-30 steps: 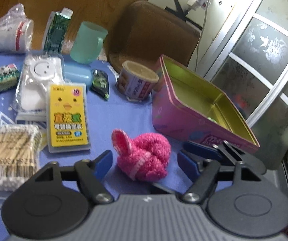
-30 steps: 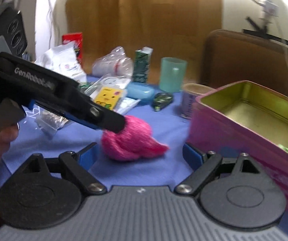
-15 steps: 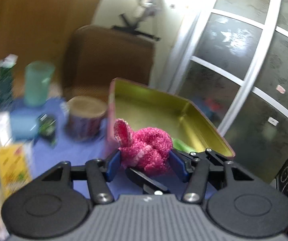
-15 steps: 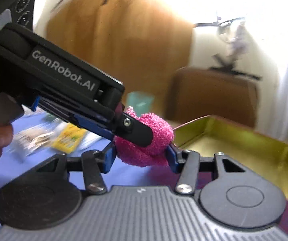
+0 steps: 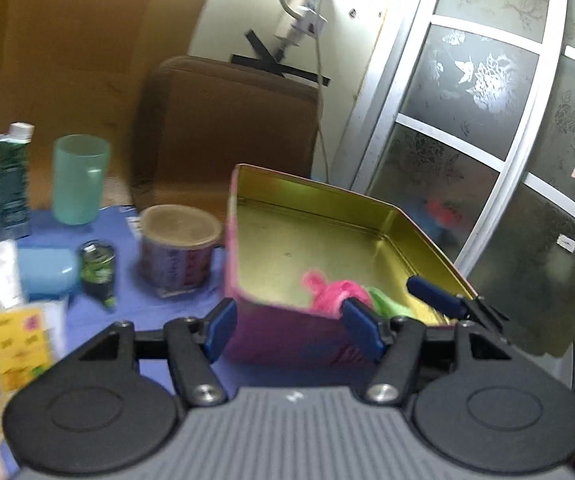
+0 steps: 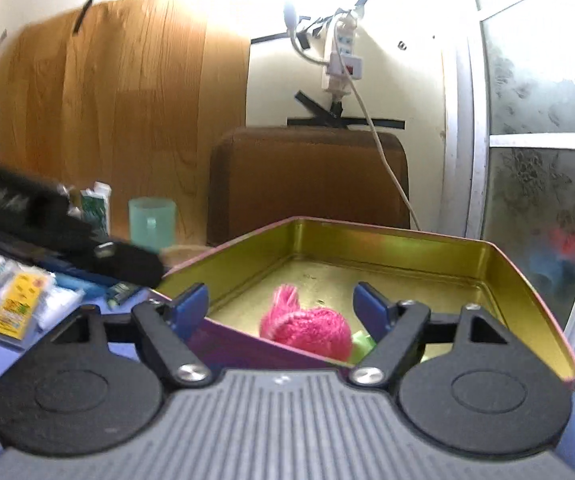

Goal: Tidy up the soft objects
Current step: 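Lower the pink sock into the pink tin and release it, then grasp the yellow duck-face card pack with the right gripper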

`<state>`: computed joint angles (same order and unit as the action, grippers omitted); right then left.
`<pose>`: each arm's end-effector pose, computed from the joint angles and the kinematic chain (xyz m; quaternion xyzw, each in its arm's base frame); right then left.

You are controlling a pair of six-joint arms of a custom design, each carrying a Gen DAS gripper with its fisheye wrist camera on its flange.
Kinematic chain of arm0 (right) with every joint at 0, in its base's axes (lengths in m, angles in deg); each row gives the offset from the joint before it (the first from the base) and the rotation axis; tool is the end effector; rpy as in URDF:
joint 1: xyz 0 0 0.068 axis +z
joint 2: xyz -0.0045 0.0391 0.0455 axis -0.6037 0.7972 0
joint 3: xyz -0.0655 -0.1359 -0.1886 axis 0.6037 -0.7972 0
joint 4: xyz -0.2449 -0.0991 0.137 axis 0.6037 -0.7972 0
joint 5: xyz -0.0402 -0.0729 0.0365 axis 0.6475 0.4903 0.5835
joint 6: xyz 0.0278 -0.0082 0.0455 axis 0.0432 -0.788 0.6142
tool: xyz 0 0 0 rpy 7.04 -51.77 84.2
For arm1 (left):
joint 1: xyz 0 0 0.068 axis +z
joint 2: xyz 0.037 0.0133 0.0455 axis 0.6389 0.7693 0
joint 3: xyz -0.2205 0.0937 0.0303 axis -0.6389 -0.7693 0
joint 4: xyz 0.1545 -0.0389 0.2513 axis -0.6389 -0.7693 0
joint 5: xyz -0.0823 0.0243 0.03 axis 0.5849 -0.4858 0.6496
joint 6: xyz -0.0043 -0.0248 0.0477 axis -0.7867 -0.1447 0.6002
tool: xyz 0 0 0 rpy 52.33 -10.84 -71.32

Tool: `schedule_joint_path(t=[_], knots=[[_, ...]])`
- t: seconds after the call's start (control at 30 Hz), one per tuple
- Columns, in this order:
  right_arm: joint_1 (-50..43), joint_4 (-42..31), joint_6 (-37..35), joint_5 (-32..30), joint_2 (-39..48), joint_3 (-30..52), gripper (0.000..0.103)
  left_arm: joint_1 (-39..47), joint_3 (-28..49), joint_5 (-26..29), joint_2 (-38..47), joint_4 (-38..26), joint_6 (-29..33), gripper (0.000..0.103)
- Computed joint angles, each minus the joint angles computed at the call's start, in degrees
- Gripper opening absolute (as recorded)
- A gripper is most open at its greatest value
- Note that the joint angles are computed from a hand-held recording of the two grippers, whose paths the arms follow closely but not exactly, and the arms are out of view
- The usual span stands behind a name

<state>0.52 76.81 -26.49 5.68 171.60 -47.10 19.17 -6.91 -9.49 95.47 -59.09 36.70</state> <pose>0.2796 0.1832 0.0258 0.0569 0.7698 -0.0644 0.6324 0.3471 -0.1481 0.0906 0.2409 0.8175 -0.3100 0.4214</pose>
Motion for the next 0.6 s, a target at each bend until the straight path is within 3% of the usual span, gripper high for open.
schedule_joint_path(t=[0.1, 0.17, 0.37, 0.5, 0.6], knots=[[1.6, 3.7, 0.6, -1.7, 0.8, -1.0, 0.081, 5.5, -5.6, 4.4, -3.4, 0.7, 2.1, 0.060], [2.3, 1.6, 1.1, -5.4, -0.1, -0.6, 0.079, 9.7, -9.5, 5.6, -5.5, 1.6, 3.4, 0.064], [3.4, -10.8, 2.5, -16.8, 1.3, 6.7, 0.064, 22.4, -13.7, 11.9, -6.9, -1.1, 4.6, 0.063], [2.9, -19.0, 4.5, -23.8, 3.6, 14.1, 0.060, 26.0, -15.1, 17.7, -6.8, -1.4, 8.2, 0.063], [2.6, -24.6, 6.1, -27.1, 6.2, 20.9, 0.060, 25.2, -14.6, 16.0, -4.5, -0.2, 9.0, 0.063]])
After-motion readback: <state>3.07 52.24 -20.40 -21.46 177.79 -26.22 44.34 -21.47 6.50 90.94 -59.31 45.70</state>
